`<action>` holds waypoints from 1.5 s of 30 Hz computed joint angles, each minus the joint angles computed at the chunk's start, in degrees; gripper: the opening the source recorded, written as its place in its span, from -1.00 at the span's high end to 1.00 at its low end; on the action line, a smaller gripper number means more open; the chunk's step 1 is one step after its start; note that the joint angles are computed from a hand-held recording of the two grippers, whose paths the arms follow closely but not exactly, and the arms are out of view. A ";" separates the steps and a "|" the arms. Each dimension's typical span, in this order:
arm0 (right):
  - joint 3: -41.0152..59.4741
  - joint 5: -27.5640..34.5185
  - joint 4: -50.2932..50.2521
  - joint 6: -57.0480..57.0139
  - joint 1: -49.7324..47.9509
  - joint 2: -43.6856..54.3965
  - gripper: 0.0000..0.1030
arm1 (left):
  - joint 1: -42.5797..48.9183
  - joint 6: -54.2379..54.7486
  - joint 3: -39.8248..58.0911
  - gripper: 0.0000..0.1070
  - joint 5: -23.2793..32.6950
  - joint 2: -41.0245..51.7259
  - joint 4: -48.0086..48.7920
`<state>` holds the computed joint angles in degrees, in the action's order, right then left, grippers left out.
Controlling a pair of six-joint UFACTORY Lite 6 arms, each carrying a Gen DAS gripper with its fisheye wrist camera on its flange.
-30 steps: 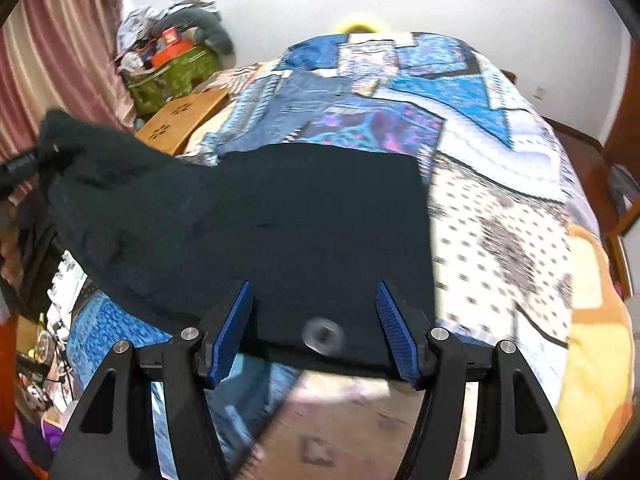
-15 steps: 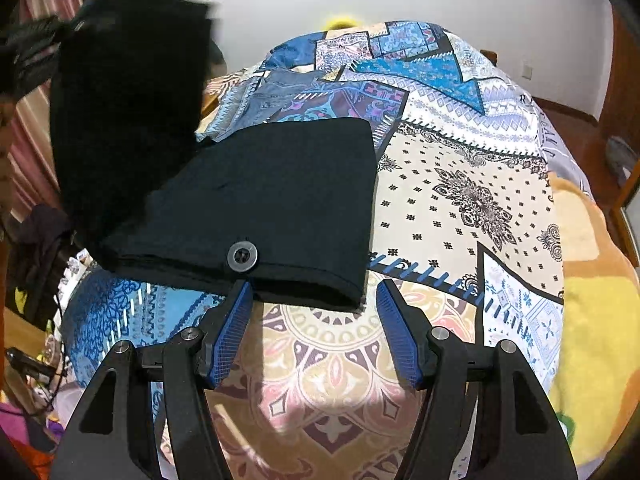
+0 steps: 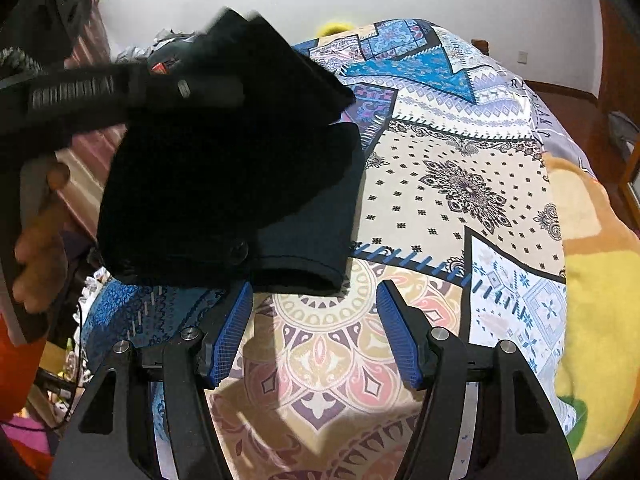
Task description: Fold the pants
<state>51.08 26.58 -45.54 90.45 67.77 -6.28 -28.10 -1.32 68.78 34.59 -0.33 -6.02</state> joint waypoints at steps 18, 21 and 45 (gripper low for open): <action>3.97 4.09 1.88 -2.97 2.22 1.91 -0.17 | 13.22 -1.97 9.48 -0.85 -2.13 3.62 16.12; 5.42 3.45 2.86 -4.42 1.63 3.54 -0.17 | 18.26 -1.50 14.55 -0.85 -3.02 11.03 18.84; 11.95 5.07 7.31 -15.28 -7.41 9.40 -0.22 | 30.41 10.16 25.53 -0.88 0.05 39.02 9.73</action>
